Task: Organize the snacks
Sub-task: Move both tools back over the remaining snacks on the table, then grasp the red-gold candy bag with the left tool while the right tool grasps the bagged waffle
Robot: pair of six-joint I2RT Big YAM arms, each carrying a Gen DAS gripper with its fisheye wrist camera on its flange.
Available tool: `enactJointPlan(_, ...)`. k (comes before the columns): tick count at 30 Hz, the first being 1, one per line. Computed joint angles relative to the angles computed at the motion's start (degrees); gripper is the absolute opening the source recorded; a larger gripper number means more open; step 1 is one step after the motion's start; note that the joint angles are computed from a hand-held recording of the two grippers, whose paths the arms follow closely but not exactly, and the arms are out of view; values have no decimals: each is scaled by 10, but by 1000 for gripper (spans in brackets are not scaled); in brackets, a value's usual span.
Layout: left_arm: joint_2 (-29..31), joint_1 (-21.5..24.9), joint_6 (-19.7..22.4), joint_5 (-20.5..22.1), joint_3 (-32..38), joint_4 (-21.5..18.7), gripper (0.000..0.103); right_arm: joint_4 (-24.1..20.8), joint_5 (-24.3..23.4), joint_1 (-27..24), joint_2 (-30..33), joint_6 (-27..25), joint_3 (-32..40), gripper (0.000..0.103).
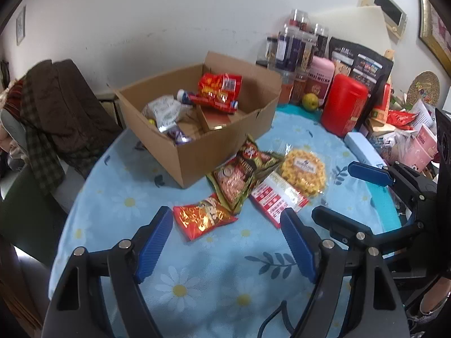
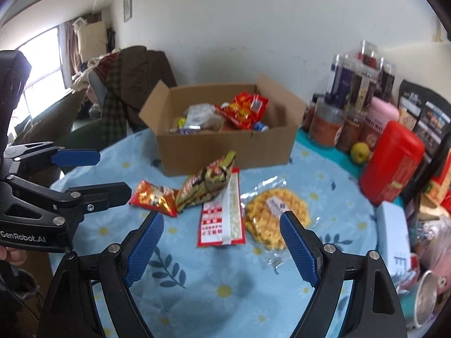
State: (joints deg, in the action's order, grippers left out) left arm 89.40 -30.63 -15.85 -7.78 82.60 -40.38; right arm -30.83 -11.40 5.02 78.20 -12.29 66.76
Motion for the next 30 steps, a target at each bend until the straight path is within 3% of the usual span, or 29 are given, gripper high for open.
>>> enactJointPlan(6, 28, 22, 11, 31, 8, 8, 79, -14, 2, 2, 44, -10, 20, 85)
enactJointPlan(15, 86, 45, 53, 88, 53, -12, 79, -33, 1, 2, 91, -21, 55, 85)
enactJointPlan(21, 130, 57, 58, 130, 98, -61, 79, -46, 4, -4, 103, -18, 68, 85)
enactJointPlan(26, 132, 51, 68, 127, 93, -76, 79, -46, 11, -14, 105, -13, 69, 85)
enactJointPlan(27, 129, 49, 68, 121, 88, -71, 77, -47, 10, -17, 106, -12, 70, 85)
enactJointPlan(30, 125, 42, 69, 108, 79, -65, 49, -48, 12, -23, 108, -10, 71, 85)
